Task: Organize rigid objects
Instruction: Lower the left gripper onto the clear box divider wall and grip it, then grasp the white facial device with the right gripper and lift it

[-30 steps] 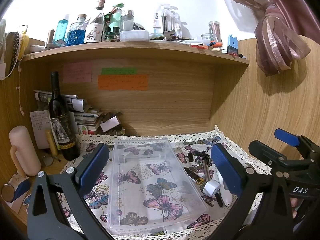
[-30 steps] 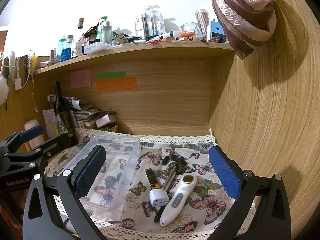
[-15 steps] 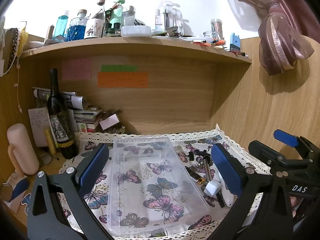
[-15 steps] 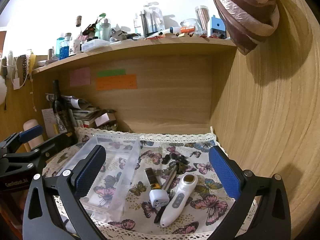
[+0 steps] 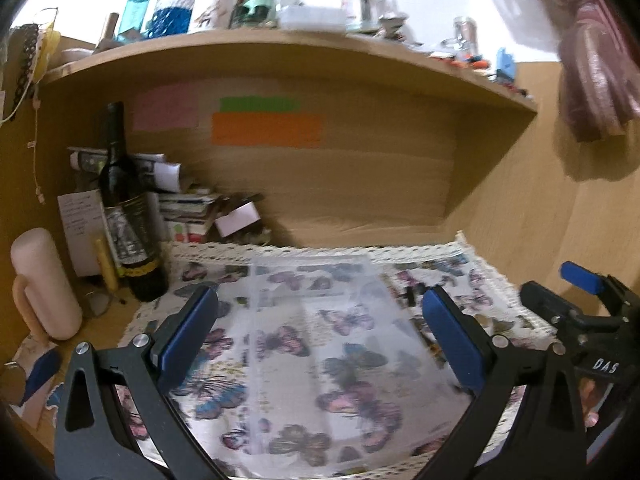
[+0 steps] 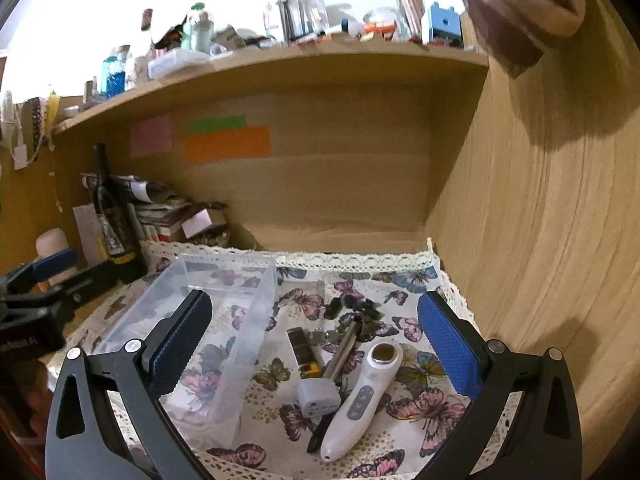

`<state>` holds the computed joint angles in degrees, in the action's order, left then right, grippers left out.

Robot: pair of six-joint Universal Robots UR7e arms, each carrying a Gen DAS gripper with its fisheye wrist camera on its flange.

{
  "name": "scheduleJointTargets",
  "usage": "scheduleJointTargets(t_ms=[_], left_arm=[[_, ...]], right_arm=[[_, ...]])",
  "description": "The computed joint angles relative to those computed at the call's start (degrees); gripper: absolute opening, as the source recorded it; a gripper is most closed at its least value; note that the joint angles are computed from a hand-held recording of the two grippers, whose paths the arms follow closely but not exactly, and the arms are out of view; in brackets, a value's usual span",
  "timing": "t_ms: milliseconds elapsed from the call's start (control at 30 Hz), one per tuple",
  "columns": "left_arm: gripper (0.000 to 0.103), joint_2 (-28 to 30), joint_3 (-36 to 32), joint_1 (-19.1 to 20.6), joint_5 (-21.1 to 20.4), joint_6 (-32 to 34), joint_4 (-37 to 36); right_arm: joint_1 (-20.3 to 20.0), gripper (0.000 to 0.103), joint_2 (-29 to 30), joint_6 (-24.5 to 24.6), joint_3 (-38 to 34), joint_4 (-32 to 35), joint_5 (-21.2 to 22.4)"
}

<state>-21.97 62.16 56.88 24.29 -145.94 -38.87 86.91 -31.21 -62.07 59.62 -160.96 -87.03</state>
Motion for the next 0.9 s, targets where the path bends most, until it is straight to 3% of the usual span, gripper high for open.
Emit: scheduleJointTargets(t_ms=[67,167,267,333,600,767,900], left_arm=[[0.102,-0.4,-0.1,0.5,-0.8,-1.0,1.5],[0.086,-0.3,-2.6,1.7,-1.9,-6.2,9.1],[0.081,0.2,-6.1,3.2,-1.5,-14.8,20.0],[0.068,1.5,-10.0,4.2,-1.4,-21.1,28.6],[0.042,9.5,-27.7,7.9,3.1,-42.2,60.3],[0.037,11.2,-31.8,9.2,7.4,-45.3,66.6],[0.026,12.8,-35.3,9.4,9.4,-45.4,70.2]], right_arm=[[0.1,0.103,0.9,0.1,-1.4,0.7,-1.1],[0.1,0.103,2.5,0.6,-3.7,1.3,-3.2],[0.2,0.101,4.0,0.7,-5.6,1.1,-5.4],[0.2,0.096,5.1,0.6,-7.3,1.5,-7.2],[0.2,0.077,10.7,2.0,-17.2,6.9,-14.7],[0.1,0.069,14.0,4.0,-23.6,12.3,-19.4],[0.1,0.062,16.1,5.4,-27.7,16.1,-22.7]])
